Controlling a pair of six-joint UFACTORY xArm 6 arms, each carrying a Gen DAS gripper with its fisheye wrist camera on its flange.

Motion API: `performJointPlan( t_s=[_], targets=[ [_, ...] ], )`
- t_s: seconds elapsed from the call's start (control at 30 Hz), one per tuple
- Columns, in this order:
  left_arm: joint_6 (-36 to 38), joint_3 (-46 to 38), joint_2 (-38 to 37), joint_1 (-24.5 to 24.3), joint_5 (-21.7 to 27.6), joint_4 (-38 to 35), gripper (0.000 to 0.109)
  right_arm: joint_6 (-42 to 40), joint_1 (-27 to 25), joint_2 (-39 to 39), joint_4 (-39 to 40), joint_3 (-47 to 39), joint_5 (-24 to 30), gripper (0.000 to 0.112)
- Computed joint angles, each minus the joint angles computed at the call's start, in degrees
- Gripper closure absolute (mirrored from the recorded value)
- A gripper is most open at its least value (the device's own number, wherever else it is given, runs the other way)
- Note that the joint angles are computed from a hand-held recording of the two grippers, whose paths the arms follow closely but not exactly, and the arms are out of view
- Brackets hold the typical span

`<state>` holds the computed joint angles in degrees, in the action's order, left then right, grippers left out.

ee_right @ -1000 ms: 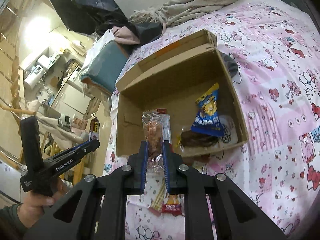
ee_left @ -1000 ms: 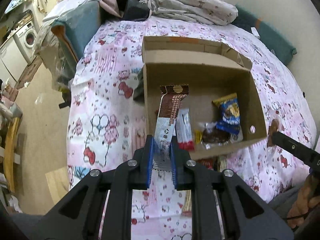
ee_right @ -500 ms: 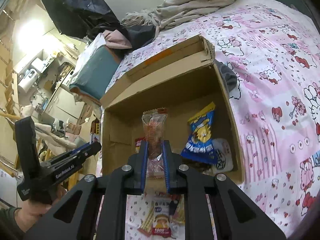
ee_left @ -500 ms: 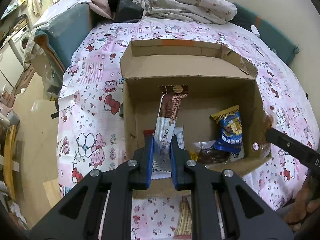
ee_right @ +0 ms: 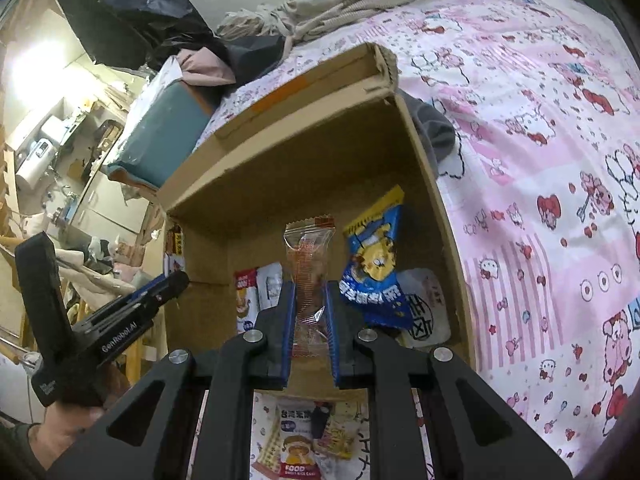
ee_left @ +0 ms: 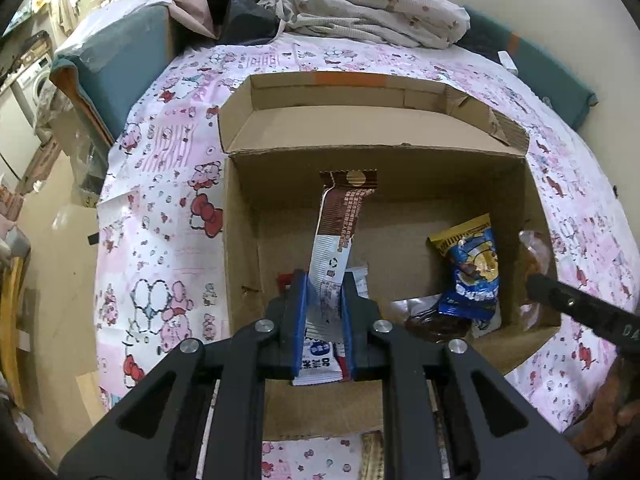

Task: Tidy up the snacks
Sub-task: 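Carry both snacks over the box and open both tools to drop them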

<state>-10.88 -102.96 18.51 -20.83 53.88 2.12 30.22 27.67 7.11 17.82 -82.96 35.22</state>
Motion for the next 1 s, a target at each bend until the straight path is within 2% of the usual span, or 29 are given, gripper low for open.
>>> performJointPlan(
  t_s=[0.5, 0.7, 0.73, 0.77, 0.8, 0.83, 0.87, 0.9, 0.93, 0.97, 1.0],
  targets=[
    [1.27, 1.11, -0.22, 0.36, -1.19, -3.01, 0.094, 0.65, 0.12, 0.94, 1.39, -0.32, -1.11, 0.093],
    [1.75, 1.2, -0.34, 0.28, -0.45, -4.2, 0.094, 2.86, 0.34, 0.81, -1.36, -0.15, -2.91, 0.089],
    [1.98, 1.13, -0.3, 0.28, -0.3, -4.59, 0.091, 2.85, 0.28, 0.78, -1.08, -0.07, -3.0, 0.084],
    [1.98, 1.16, -0.33, 0.21, -0.27, -4.62, 0.083, 2.94, 0.19, 0.69, -0.86, 0.08, -3.02, 0.08],
    [1.85, 1.44, -0.52, 0.14, -0.55, -4.44, 0.079, 3.32, 0.1, 0.69, -0.99, 0.1, -2.97, 0.067],
    [1.57, 1.88, -0.81, 0.05, -1.09, -4.0, 0.067, 3.8, 0.05, 0.61, -1.3, 0.2, -3.01, 0.048],
    [1.28, 2.14, -1.01, -0.04, -1.48, -3.53, 0.055, 4.57, 0.02, 0.43, -1.89, 0.47, -3.36, 0.041],
    [0.76, 2.24, -1.16, -0.2, -1.72, -2.65, 0.048, 6.0, 0.01, 0.09, -3.41, 0.9, -3.91, 0.034],
    [0.13, 2.13, -1.17, -0.36, -1.66, -1.68, 0.033, 7.62, 0.0, -0.15, -5.45, 1.1, -4.23, 0.031],
    [-0.49, 2.07, -1.21, -0.5, -1.65, -0.76, 0.024, 8.2, -0.08, -0.2, -6.34, 1.03, -4.02, 0.031],
    [-0.86, 2.36, -1.41, -0.54, -2.15, -0.36, 0.023, 8.11, -0.17, -0.21, -6.23, 1.02, -4.02, 0.031]
  ],
)
